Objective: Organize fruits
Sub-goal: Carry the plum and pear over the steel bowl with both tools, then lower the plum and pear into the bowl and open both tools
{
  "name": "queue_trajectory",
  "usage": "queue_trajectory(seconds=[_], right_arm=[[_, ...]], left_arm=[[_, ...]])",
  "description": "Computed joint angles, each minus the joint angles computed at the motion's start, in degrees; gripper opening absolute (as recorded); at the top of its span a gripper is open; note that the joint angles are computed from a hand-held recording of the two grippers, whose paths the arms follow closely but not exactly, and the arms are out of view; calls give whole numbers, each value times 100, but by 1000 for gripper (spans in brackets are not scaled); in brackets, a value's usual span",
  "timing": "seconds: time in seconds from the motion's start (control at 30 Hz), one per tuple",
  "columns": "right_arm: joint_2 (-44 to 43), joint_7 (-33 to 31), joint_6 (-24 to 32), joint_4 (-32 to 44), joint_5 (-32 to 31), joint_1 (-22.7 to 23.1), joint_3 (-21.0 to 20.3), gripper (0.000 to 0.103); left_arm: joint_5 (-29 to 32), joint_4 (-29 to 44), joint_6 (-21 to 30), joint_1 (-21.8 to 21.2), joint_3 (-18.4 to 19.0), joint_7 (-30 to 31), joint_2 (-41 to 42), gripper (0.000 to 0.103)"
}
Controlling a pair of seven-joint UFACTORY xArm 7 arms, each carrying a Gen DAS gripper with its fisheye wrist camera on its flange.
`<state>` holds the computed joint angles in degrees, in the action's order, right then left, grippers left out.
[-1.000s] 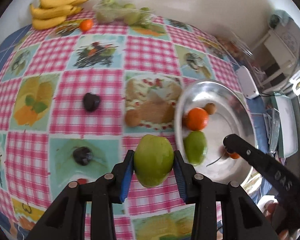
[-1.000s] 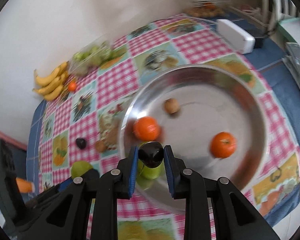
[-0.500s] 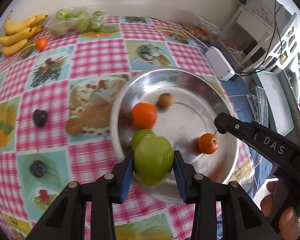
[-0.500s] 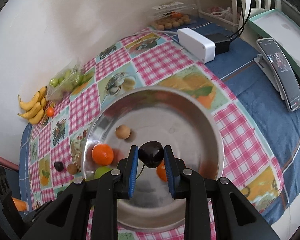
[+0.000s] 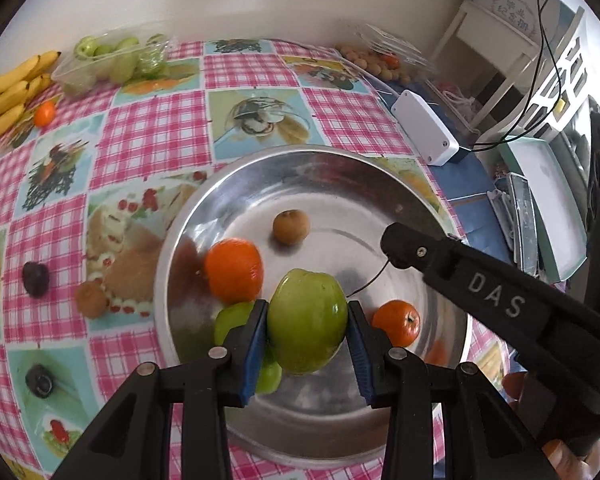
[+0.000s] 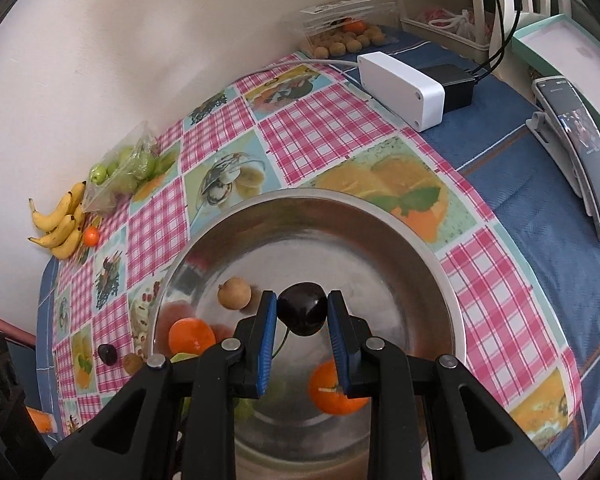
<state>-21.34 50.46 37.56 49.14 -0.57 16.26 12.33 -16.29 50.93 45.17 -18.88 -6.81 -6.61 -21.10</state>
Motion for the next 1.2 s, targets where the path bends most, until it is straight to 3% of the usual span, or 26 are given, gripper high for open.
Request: queue_trajectory(seconds=[0.83,0.87,0.9,0.97,1.2], right_arm=[[401,-174,-28,74,229,6,-148,29],[381,-165,-22,77,197,-2,-140,34],[355,-153,-7,82,161,-12,-129,47],[305,-124,11,79,114,-24,-112,59],[87,-113,179,13,27,-5,-61,62]], left_arm=[[97,258,48,60,-34,-77,529,42],[87,271,72,59,-29,-61,507,42],[65,284,96,58,-18,-39,467,43],[-12,297,136,44,16,41,374,49],[-25,213,330,132,89,78,-11,56]])
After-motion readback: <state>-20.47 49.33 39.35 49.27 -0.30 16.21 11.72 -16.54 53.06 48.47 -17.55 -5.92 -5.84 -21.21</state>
